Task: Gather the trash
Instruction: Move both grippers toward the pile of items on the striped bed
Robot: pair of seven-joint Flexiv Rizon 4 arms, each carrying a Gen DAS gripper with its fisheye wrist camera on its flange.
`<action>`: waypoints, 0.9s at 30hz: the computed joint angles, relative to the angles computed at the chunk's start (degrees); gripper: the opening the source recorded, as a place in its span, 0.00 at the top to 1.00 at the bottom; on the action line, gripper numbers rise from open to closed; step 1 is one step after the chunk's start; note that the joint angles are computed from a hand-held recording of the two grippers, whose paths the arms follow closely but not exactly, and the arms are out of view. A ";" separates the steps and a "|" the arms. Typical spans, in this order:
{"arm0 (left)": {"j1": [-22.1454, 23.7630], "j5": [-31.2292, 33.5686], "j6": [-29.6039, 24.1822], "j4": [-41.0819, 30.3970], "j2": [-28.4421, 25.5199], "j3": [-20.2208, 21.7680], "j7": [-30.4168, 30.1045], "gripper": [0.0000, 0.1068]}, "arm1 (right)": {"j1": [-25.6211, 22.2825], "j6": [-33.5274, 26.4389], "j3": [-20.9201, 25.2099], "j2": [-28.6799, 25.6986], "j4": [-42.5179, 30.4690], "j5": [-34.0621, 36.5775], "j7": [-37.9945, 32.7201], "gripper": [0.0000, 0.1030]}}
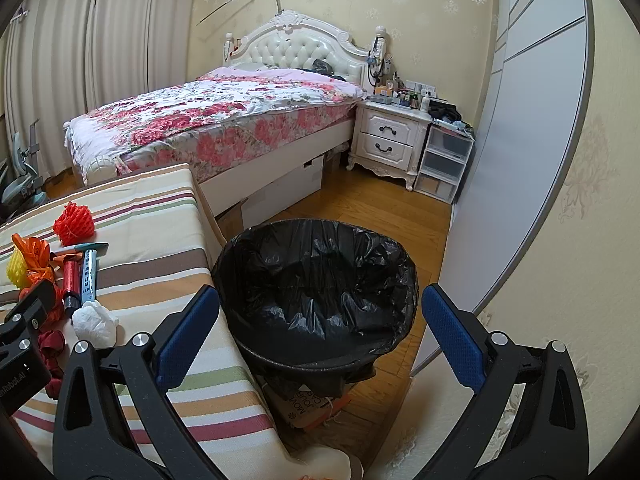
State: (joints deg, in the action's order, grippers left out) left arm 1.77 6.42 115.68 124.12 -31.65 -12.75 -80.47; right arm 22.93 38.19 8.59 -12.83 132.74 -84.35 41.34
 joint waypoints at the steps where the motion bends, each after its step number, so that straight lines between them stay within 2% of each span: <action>1: 0.02 0.03 -0.05 0.02 0.02 -0.02 -0.01 0.09 | -0.19 0.31 -0.14 -0.10 0.45 -0.65 0.63 0.04; 27: -0.11 0.21 0.44 -0.07 -0.33 0.17 -0.24 0.09 | -0.16 0.72 -0.21 -0.74 0.31 -0.42 0.44 0.04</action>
State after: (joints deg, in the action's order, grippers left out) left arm 1.66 6.63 116.12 124.05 -31.98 -12.58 -80.71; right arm 22.77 38.91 8.38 -13.57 133.05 -84.77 41.78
